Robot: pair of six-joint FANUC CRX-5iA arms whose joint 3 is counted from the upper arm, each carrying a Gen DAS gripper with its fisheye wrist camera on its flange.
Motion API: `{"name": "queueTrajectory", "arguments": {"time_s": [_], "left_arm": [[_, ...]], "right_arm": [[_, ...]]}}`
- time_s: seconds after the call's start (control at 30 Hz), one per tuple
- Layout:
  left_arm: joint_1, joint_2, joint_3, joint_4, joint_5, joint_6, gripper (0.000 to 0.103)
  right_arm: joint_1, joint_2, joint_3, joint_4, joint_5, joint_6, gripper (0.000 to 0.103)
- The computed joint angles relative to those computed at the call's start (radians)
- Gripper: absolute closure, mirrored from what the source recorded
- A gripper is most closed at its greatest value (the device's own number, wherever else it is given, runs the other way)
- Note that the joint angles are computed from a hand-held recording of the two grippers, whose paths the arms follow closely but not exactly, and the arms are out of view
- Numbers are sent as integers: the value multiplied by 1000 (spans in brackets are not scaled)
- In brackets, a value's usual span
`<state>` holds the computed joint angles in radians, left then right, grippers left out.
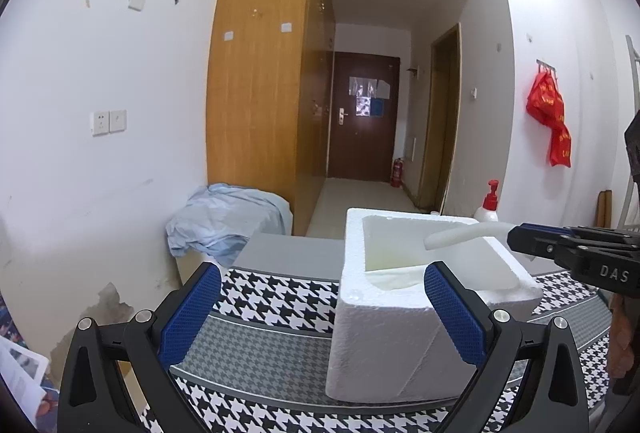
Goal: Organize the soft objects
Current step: 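Lower the right gripper into the foam box and release the white roll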
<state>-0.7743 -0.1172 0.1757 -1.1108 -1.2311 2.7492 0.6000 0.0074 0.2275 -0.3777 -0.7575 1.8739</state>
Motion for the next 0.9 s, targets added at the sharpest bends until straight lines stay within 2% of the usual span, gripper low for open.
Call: {"name": "queueTrajectory", "arguments": {"time_s": [0.47,0.57,0.6,0.63,0.7,0.9], "left_arm": [[-13,-15,-21,-15,-14,33,1],[-9,-12,-20,-8,-13,23,1],[-8,-9,-17,-4,-18,19,1],[-7,-8,-16,-1,-20,15,1],[-8,-7,-15,-3,-25,16,1],[-26,-5,-9,-16,-46,23,1]], "right_arm": [[26,45,35,54,-17,-45,82],[39,50,31,92,-11,-70,70],[42,50,29,101,-6,-81,55],[40,53,34,95,-13,-85,33],[24,57,52,45,-35,-61,19],[31,35,25,60,-11,-65,19]]}}
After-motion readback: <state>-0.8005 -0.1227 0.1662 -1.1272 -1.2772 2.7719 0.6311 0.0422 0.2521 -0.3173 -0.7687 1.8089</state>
